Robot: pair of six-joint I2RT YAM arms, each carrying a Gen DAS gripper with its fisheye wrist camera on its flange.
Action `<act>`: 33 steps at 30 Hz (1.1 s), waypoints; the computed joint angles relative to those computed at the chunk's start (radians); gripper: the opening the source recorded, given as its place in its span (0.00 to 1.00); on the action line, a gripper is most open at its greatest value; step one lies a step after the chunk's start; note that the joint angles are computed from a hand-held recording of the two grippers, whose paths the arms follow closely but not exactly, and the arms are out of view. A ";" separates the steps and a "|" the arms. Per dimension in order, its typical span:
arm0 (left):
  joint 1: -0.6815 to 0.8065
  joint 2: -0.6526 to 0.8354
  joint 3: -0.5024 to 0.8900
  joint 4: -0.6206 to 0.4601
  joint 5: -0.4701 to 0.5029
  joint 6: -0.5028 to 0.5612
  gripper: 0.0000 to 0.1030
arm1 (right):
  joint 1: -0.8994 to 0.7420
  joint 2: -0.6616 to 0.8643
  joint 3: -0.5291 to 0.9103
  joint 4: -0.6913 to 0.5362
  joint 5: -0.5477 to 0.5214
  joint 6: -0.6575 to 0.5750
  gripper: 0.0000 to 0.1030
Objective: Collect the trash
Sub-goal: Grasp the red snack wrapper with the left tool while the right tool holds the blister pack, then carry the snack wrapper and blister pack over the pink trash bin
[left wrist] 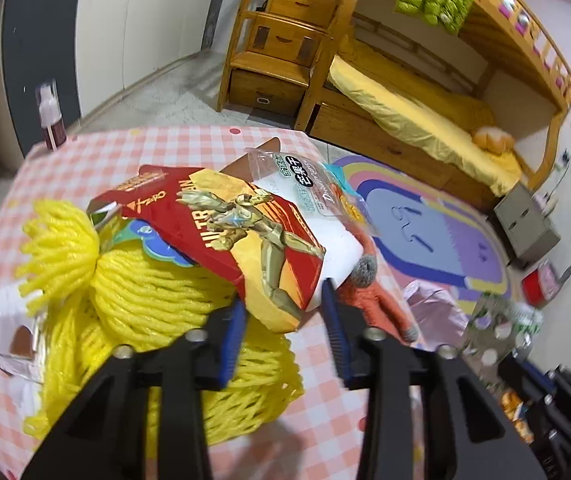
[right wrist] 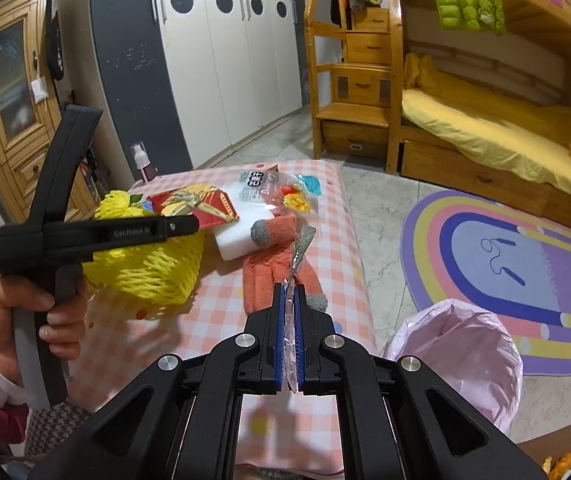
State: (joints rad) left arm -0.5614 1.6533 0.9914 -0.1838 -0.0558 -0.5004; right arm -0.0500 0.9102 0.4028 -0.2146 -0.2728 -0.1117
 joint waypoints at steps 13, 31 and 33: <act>-0.107 -0.352 -0.170 -0.034 -0.165 0.104 0.00 | 0.020 -0.203 -0.009 -0.131 -0.028 0.003 0.04; -0.528 -0.356 -0.184 -0.111 -0.439 0.121 0.00 | -0.413 -0.454 -0.029 -0.442 -0.281 -0.188 0.04; -0.551 -0.279 -0.140 -0.084 -0.414 0.136 0.00 | -0.591 -0.415 -0.030 -0.465 -0.380 -0.292 0.04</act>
State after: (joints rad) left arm -1.1129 1.3738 0.8510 -0.2676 -0.4695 -0.3643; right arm -0.6407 0.4952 0.3727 -0.6795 -0.6532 -0.4038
